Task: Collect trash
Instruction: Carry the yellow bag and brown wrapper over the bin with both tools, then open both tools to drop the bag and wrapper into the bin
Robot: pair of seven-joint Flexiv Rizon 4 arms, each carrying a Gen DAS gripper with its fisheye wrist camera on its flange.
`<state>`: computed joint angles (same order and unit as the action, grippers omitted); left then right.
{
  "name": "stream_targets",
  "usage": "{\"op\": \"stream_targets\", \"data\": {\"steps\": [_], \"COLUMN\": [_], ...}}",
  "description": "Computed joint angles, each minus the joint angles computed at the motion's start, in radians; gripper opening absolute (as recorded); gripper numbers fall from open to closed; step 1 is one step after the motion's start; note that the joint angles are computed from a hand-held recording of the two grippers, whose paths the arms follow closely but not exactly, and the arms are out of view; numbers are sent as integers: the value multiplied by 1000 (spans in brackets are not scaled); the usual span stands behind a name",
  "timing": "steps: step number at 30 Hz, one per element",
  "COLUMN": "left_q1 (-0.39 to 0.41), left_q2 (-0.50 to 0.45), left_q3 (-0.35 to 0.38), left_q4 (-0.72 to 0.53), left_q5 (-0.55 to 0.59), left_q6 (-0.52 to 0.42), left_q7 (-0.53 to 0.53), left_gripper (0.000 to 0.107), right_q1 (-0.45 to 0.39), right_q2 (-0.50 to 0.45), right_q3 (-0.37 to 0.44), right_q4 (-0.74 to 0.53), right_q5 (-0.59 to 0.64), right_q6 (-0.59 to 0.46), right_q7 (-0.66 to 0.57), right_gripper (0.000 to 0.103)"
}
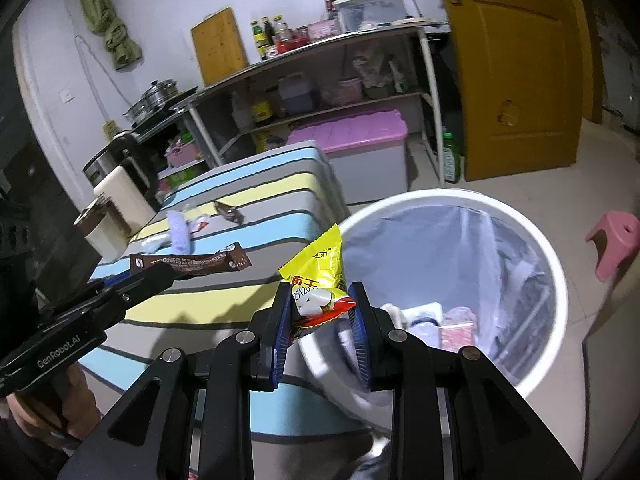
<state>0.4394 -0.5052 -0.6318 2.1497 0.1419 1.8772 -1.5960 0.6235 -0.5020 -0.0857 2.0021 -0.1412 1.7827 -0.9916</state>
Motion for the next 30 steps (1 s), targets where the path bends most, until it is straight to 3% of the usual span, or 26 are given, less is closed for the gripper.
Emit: {"op": "stream_targets", "data": {"steps": [11, 30], "left_q1": [-74, -154], "left_q2": [-70, -196], "left_q3": [-6, -26], "left_q4": [-83, -202], "left_q5": [-37, -151], "left_q6": [-53, -149], "left_q7": [79, 257], "left_gripper": [18, 18], "right_q1": [-17, -100], "right_q2": [11, -9], "right_q3": [-33, 0], "right_q4": [40, 30], "right_q5": [31, 2], "right_q6": [2, -52], "right_q7": [13, 65], "right_gripper": [29, 30]}}
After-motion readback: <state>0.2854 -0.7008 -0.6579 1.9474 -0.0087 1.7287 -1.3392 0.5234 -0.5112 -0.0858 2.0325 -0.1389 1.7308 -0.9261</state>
